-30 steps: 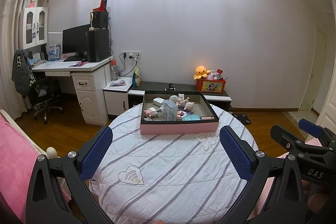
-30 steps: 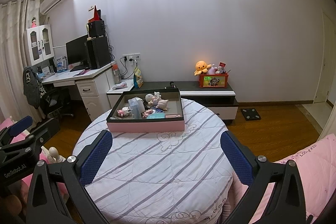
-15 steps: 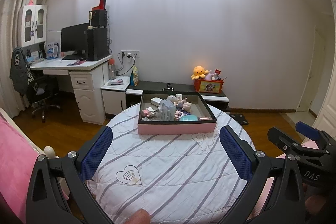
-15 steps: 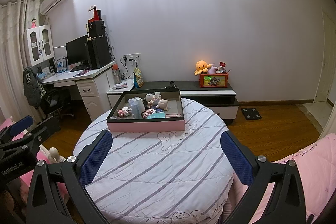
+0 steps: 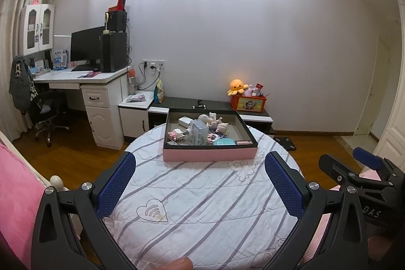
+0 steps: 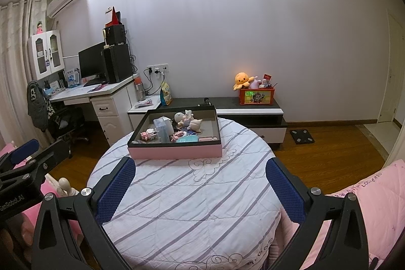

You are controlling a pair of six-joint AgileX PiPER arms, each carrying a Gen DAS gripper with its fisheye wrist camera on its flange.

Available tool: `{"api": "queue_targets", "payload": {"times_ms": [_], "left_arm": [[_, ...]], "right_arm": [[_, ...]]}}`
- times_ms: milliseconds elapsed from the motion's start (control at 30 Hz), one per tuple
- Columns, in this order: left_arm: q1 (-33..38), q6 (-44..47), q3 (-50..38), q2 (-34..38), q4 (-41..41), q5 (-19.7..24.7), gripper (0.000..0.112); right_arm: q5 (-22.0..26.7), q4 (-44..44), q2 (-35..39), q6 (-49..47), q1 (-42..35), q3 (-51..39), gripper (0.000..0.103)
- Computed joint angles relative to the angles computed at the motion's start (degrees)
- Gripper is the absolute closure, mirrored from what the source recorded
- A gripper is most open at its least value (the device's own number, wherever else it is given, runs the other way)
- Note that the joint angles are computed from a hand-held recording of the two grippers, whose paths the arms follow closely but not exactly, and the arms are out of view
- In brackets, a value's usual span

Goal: Organize rigid objects

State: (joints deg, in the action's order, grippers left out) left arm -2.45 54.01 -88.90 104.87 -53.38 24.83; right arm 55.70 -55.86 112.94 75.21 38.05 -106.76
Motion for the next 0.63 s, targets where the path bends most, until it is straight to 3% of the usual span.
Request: {"api": "queue_targets", "payload": {"times_ms": [633], "left_arm": [[1.0,4.1,0.5,-0.7,-3.4,1.3,0.009]], "right_arm": [[0.0,0.1,-0.1,0.0,-0.1,0.2,0.0]]}}
